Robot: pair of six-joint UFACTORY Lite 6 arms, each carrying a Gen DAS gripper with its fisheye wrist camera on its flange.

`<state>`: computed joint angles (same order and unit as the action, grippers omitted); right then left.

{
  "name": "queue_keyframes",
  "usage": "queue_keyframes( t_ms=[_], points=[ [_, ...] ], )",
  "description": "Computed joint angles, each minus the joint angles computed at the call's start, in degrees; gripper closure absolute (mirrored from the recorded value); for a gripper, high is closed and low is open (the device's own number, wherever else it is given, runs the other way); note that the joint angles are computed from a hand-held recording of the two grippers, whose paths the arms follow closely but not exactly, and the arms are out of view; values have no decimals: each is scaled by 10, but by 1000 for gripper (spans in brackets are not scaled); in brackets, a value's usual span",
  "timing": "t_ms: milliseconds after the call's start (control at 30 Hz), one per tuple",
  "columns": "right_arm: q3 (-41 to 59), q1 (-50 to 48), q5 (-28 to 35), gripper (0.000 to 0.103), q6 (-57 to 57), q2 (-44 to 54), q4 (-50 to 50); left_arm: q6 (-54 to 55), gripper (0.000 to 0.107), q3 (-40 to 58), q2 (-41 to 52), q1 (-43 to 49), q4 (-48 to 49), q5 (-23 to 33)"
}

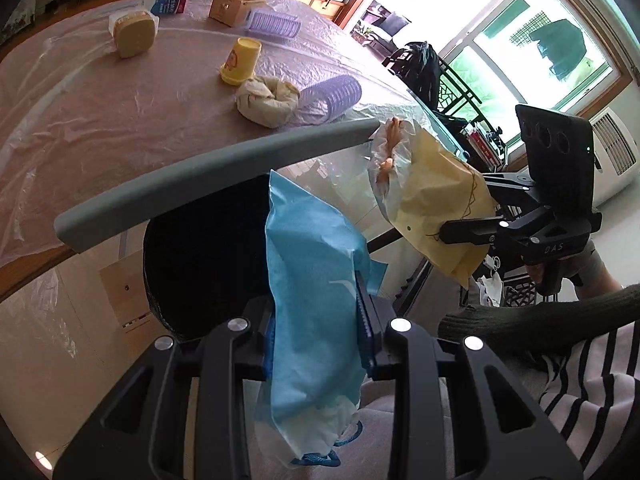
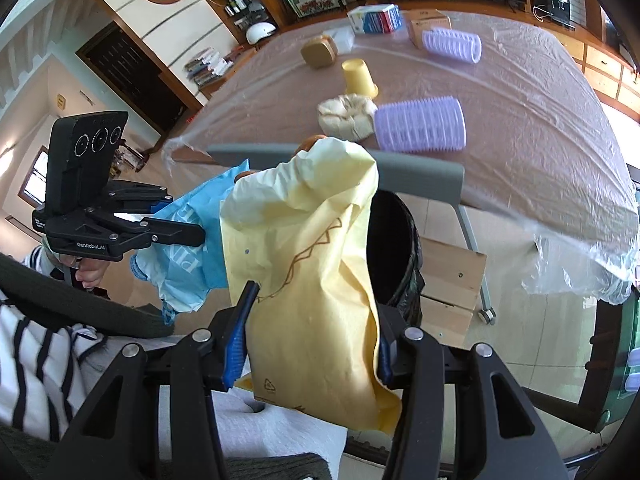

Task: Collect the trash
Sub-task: 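Carry the blue bag and yellow bag with both tools over the black bin, then open both tools to drop the bags into the black bin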

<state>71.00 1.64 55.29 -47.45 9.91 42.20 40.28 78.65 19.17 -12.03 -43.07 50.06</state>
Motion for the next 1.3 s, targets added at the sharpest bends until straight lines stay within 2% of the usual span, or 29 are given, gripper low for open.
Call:
queue_keyframes(
  t_ms=[233,700,867,1300],
  points=[
    [-6,29,-34,55,25,31,-35,-20,74,-2,39,-2,35,-17],
    [46,102,-128,55,90,150,-43,-123,74,65,130,-22,113,-83],
    [40,122,-160,55,104,164,-48,-156,74,91,153,-38,140,-96],
    [63,132,-185,55,133,207,-37,-199,74,145,202,-47,163,-98]
  ],
)
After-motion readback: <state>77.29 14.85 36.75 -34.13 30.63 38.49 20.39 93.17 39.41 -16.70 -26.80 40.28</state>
